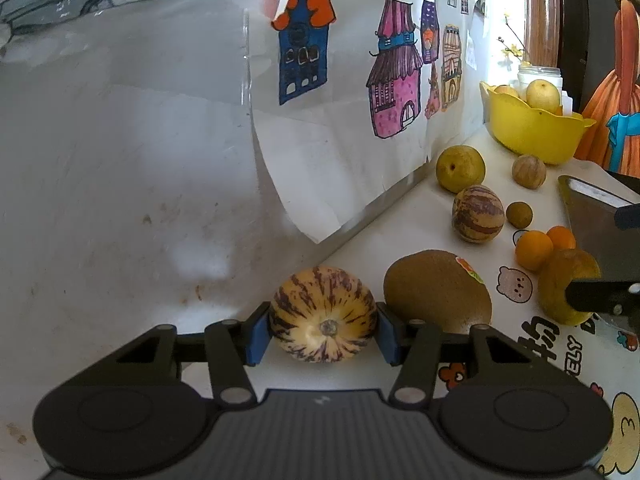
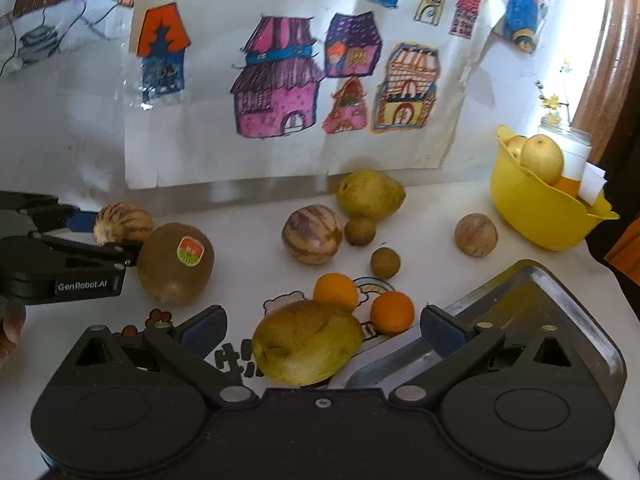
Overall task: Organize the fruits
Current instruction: 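Close left tool on the striped melon while right tool closes on the yellow pear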
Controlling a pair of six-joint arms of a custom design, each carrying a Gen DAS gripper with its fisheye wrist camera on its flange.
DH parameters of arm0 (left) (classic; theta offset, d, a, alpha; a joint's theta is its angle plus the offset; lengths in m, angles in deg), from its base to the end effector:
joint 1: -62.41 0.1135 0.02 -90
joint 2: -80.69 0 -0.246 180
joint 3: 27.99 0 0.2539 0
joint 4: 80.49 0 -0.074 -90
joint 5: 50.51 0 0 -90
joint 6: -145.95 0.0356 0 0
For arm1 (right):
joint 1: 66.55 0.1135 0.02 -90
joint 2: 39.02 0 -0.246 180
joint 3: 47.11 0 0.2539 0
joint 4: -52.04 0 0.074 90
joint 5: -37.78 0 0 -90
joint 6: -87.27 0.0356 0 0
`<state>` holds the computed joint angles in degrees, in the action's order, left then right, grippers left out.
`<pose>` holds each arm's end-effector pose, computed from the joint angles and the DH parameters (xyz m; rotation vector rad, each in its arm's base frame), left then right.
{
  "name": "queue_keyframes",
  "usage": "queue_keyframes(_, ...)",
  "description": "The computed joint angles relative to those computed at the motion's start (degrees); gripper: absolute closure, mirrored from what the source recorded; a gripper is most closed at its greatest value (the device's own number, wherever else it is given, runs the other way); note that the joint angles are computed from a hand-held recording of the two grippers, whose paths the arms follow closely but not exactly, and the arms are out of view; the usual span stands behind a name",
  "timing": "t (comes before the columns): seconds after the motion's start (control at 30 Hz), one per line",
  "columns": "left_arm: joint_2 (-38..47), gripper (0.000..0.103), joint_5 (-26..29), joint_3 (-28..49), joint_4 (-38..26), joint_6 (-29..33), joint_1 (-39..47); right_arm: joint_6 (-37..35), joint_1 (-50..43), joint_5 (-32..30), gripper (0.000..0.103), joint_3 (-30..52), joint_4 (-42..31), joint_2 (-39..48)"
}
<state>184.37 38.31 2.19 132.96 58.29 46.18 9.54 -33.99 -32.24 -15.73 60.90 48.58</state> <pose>0.2251 -0.0647 0.0386 0.3558 2.2437 -0.1047 0.1951 0.1101 0.0692 -0.2526 2.3207 -0.0326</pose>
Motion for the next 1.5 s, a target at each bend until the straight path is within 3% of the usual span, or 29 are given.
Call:
queue_keyframes(0.1, 0.0, 0.046, 0.0, 0.1, -0.1, -0.1, 0.0, -1.2, -0.3, -1.7, 0.002, 0.9, 1.1, 2.3)
queue_keyframes(0.23, 0.0, 0.046, 0.0, 0.2, -0.3, -0.2, -0.1, -2.2, -3.4, -7.9, 0.022, 3.2, 0.2, 5.5)
queue_keyframes(0.3, 0.0, 0.046, 0.4, 0.4, -0.4, -0.2, 0.2, -2.2, -5.1, -10.7, 0.022, 3.7, 0.3, 6.3)
queue_keyframes(0.57, 0.5, 0.046, -0.2, 0.8, -0.2, -0.5, -0.2, -5.5, -6.1, -10.4, 0.022, 5.6, 0.1, 9.6)
queue_keyframes(0.67, 0.8, 0.046, -0.8, 0.9, 0.0, -0.5, -0.7, -6.1, -5.8, -9.2, 0.031, 6.2, 0.6, 11.2)
queue_keyframes(0.97, 1.5, 0.047, -0.4, 1.0, 1.2, -1.1, -0.3, -4.1, -7.5, -11.2, 0.035, 4.6, 3.6, 11.3)
queue_keyframes(1.5, -3.2, 0.047, 0.9, -3.6, 1.1, -1.4, 1.1, -0.5, -1.8, -8.3, 0.035, 1.7, 2.8, 5.2)
